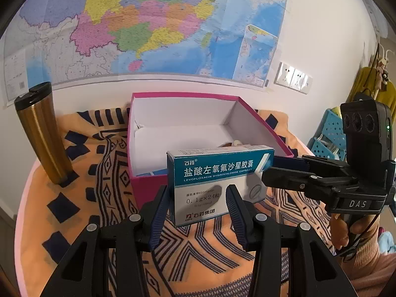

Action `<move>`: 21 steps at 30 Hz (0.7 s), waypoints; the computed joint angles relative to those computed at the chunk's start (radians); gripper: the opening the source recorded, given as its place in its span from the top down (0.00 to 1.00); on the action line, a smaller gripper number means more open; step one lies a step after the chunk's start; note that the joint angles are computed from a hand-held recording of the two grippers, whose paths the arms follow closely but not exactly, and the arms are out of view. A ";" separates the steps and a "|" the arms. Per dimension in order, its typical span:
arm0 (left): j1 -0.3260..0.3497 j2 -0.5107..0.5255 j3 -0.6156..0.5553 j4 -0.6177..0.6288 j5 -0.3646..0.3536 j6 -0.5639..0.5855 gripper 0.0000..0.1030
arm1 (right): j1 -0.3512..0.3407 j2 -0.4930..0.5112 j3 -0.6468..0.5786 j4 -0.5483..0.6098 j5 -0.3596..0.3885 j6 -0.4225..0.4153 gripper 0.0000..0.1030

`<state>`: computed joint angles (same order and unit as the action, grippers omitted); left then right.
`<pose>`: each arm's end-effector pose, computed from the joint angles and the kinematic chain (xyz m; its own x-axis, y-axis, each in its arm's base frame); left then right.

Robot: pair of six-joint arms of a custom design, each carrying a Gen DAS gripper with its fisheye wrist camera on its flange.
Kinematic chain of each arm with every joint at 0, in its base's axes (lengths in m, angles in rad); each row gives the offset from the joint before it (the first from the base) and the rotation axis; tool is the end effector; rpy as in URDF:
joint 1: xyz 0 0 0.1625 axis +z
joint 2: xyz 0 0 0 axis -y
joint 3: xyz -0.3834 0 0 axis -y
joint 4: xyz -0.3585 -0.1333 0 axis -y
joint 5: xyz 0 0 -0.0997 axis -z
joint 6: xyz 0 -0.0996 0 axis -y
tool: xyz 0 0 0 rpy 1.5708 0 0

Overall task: Organize rigid objects
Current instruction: 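Lift the medicine box and carry it over the magenta box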

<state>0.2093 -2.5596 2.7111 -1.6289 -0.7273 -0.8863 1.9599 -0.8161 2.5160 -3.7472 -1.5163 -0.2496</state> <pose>-0.0813 -0.2296 0.2439 -0.7988 0.2601 -0.5425 0.5616 0.6459 -0.5172 0.2614 -0.2719 0.0436 -0.8028 -0.5925 0.0664 -0.5525 0.6974 -0.4564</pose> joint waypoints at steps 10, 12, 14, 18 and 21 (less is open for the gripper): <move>0.046 0.038 -0.001 -0.097 0.009 0.061 0.55 | 0.011 -0.008 -0.021 0.016 -0.007 -0.006 0.55; 0.054 0.049 0.000 -0.116 0.013 0.069 0.55 | 0.012 -0.009 -0.026 0.020 -0.007 -0.005 0.55; 0.068 0.068 0.001 -0.150 0.014 0.086 0.55 | 0.015 -0.010 -0.034 0.027 -0.008 -0.006 0.55; 0.093 0.097 0.001 -0.204 0.011 0.117 0.55 | 0.021 -0.012 -0.046 0.033 -0.011 -0.002 0.55; 0.114 0.124 -0.002 -0.245 0.011 0.145 0.55 | 0.021 -0.012 -0.055 0.041 -0.010 -0.002 0.55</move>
<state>0.3233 -2.4352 2.7087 -1.8734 -0.7165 -0.7413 1.9811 -0.8284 2.4608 -3.7066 -1.5261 -0.2513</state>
